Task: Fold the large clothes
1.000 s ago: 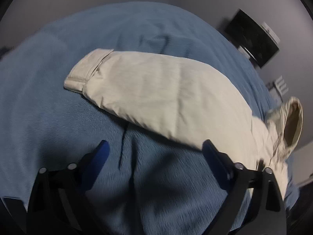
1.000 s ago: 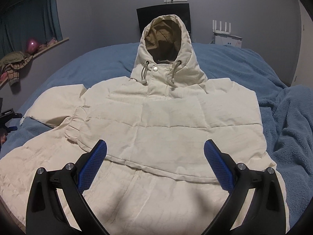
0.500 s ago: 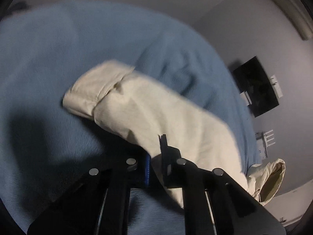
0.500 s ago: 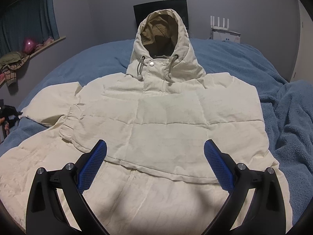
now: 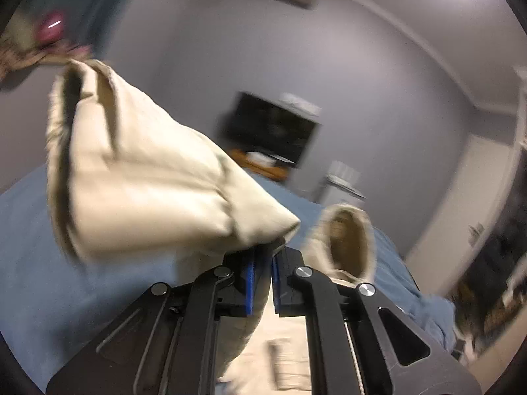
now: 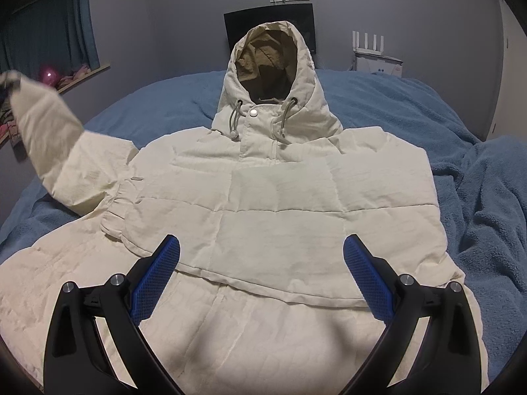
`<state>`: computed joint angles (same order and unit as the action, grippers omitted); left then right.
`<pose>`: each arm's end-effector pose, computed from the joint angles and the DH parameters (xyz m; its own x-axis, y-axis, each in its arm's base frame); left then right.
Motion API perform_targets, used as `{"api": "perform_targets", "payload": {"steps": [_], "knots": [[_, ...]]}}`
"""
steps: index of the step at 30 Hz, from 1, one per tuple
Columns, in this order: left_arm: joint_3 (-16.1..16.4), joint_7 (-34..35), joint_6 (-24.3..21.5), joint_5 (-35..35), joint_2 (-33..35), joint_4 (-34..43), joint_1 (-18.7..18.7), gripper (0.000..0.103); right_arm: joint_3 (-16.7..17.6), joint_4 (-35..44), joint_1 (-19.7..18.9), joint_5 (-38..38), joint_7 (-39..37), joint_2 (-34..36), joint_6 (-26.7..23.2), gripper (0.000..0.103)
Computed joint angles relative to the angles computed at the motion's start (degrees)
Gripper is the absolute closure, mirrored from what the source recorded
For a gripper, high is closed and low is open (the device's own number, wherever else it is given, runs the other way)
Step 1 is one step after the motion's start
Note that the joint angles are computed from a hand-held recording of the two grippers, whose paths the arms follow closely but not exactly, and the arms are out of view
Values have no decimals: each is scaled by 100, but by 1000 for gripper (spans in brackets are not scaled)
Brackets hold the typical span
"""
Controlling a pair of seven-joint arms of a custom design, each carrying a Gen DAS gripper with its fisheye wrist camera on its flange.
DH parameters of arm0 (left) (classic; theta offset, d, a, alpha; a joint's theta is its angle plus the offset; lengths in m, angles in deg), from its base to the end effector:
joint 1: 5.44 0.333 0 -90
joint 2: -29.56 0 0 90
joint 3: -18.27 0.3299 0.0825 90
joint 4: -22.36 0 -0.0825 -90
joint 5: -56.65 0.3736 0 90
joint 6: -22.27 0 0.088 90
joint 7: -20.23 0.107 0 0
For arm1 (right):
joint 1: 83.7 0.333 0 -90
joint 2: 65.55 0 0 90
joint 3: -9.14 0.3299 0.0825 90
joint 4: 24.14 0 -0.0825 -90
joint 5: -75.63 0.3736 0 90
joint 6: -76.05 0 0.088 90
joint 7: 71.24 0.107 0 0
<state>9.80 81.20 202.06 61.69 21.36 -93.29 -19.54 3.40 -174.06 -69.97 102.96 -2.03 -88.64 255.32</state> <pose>0.4976 -0.2224 0.6880 -0.2377 -0.8990 0.3679 -0.4057 -0.2522 -0.8785 0.4302 0.0168 0.5052 0.0811 -0.9878 -0.1327 -0.6211 0.0540 -0.7818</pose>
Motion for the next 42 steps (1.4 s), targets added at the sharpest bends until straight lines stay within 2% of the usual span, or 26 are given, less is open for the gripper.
{"api": "perform_targets", "payload": {"steps": [2, 6, 9, 14, 18, 22, 24, 25, 26, 27, 28, 29, 31, 32, 33, 36, 39, 40, 42], "knots": [[185, 740, -85, -518, 243, 344, -583, 95, 88, -8, -130, -47, 76, 1, 9, 8], [-289, 1734, -382, -911, 842, 1095, -809, 95, -24, -5, -167, 5, 155, -1, -14, 8], [-744, 2246, -625, -1101, 1278, 1508, -790, 95, -69, 31, -272, 50, 257, 21, -113, 8], [-1293, 2468, -1117, -952, 2082, 2075, -702, 95, -594, 170, 30, 572, 105, 28, -395, 8], [-1312, 2366, -1499, -533, 2706, 2440, -876, 95, -777, 264, 38, 1055, -21, 31, -577, 8], [-1556, 2541, -1920, -656, 3102, 2662, -799, 96, -678, 303, -178, 1262, -25, 82, -627, 8], [-1794, 2861, -2138, -889, 3147, 2699, -647, 95, -677, 323, -241, 1365, -38, 103, -677, 8], [-1898, 3044, -2271, -1023, 3173, 2701, -592, 89, -673, 334, -264, 1413, -51, 110, -702, 8], [-1989, 3223, -2426, -1162, 3166, 2658, -549, 77, -685, 346, -280, 1478, -64, 120, -734, 8], [-1939, 3257, -2531, -1171, 3192, 2659, -615, 66, -678, 351, -315, 1519, -72, 124, -758, 8], [-1960, 3386, -2539, -1299, 3070, 2481, -544, 45, -680, 362, -332, 1556, -92, 134, -776, 8], [-1922, 3414, -2501, -1344, 3005, 2417, -572, 35, -639, 378, -395, 1614, -124, 143, -809, 8], [-1892, 3506, -2461, -1493, 2854, 2261, -543, 27, -277, 339, -902, 1072, 408, 164, -835, 8], [-1882, 3560, -2460, -1573, 2797, 2207, -525, 25, -267, 348, -945, 1105, 389, 164, -845, 8], [-1819, 3558, -2433, -1594, 2686, 2090, -521, 23, -456, 341, -805, 1265, 276, 104, -831, 8], [-1205, 2858, -2387, -850, 2295, 1705, -803, 18, -639, 249, -716, 1434, 244, -73, -591, 8], [-720, 1867, -2301, 33, 2061, 1326, -931, 18, -1467, 264, 216, 2285, -547, -321, -347, 8], [-614, 1541, -2308, 312, 2028, 1242, -943, 18, -1557, 297, 324, 2369, -642, -315, -403, 8], [-441, 843, -2432, 826, 2051, 1145, -956, 17, -1433, 397, 200, 2336, -707, -159, -745, 8]]}}
